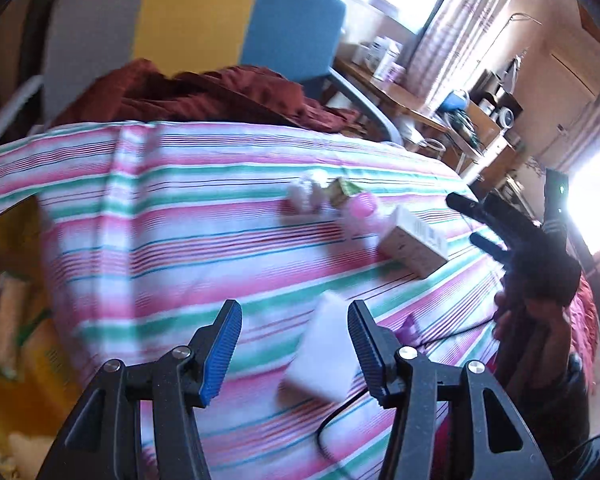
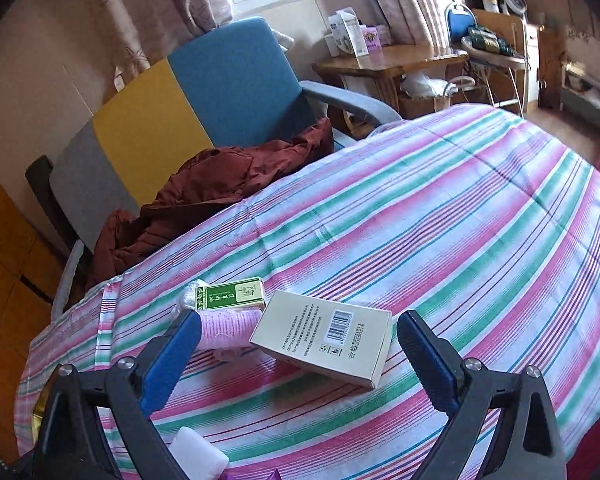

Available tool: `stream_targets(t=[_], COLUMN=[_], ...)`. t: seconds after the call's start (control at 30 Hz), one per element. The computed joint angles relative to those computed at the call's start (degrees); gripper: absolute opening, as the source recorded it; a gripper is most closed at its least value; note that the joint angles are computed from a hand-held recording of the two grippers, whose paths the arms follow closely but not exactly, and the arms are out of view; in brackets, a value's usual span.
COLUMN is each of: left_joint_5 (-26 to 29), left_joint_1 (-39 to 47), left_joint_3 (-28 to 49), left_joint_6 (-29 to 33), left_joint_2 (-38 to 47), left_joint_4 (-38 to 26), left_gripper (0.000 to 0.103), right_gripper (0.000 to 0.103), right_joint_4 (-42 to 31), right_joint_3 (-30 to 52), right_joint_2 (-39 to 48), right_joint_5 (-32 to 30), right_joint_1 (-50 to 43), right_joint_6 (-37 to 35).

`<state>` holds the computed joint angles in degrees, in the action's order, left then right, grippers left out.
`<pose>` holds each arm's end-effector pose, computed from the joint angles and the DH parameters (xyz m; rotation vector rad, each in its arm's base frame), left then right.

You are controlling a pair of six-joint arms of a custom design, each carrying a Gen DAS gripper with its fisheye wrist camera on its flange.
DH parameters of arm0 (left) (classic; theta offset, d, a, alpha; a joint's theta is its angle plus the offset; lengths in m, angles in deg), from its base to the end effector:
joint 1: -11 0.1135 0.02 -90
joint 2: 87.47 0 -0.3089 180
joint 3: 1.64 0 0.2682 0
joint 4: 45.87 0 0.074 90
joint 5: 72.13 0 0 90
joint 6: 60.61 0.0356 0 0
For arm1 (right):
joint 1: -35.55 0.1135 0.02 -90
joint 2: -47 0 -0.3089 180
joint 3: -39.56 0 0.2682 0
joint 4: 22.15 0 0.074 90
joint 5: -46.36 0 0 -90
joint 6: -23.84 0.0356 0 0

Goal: Organize objects
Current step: 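Move both tools back toward the remaining items on the cloth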

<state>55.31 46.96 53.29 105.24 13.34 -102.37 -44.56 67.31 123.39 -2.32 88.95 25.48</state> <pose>0.2092 0.1250 0.1245 0.8039 2.4978 -0.7336 0.1126 0.1122 0.1171 0.9128 2.1800 0.1083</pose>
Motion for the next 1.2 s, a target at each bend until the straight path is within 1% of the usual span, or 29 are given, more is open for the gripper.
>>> stream_targets(t=[0.1, 0.17, 0.3, 0.37, 0.4, 0.53, 0.63, 0.77, 0.8, 0.9, 1.03, 1.1, 1.2], left_joint_5=[1.36, 2.98, 4.81, 5.39, 5.50, 4.97, 5.19, 3.84, 3.63, 5.42, 7.29, 6.97, 5.61], left_joint_1=[-7.18, -11.69, -20.12, -24.40, -26.38, -32.14, -35.66, -39.14, -39.35, -38.09, -33.77, -31.06, -27.29], left_joint_3=[-0.06, -0.37, -1.27, -1.63, -2.30, -3.07, -2.71, -1.69, -1.78, -0.57, 1.12, 0.91, 0.34], left_joint_6=[-6.62, -10.96, -20.64, -26.07, -29.04, -35.86, -40.78, -45.89, -46.60, -44.26, -37.40, -33.61, -28.23], left_joint_2=[1.19, 2.07, 4.60, 6.39, 6.74, 8.05, 9.63, 12.29, 12.75, 14.29, 16.03, 15.73, 15.43], left_joint_4=[0.20, 1.74, 7.81, 11.78, 14.96, 21.82, 25.55, 30.31, 31.68, 29.47, 22.58, 19.98, 17.77], left_gripper=[0.055, 0.055, 0.056, 0.056, 0.056, 0.056, 0.057, 0.055, 0.055, 0.053, 0.051, 0.049, 0.047], right_gripper=[0.099, 0.099, 0.099, 0.099, 0.099, 0.099, 0.099, 0.099, 0.099, 0.099, 0.099, 0.099, 0.099], right_joint_4=[3.44, 4.60, 6.16, 6.86, 7.01, 8.61, 10.80, 11.39, 11.22, 11.15, 10.78, 10.87, 9.88], right_joint_3=[-1.71, -2.10, -2.55, -3.01, -3.19, -4.41, -5.33, -5.34, -5.20, -5.17, -5.05, -5.03, -4.37], right_joint_2=[-0.67, -0.80, -1.05, -1.41, -1.66, -2.46, -2.56, -2.00, -1.80, -1.58, -1.11, -1.04, -0.55], right_joint_5=[-1.77, -2.20, -2.86, -3.08, -3.13, -4.07, -5.28, -5.83, -5.85, -5.88, -6.21, -6.56, -6.24], right_joint_1=[-1.62, -1.91, -2.13, -2.20, -2.31, -3.61, -4.89, -5.60, -5.61, -5.63, -6.05, -6.43, -6.24], right_joint_6=[-1.13, -1.70, -2.81, -2.80, -2.71, -2.95, -3.96, -4.77, -4.82, -4.76, -4.60, -5.14, -5.44])
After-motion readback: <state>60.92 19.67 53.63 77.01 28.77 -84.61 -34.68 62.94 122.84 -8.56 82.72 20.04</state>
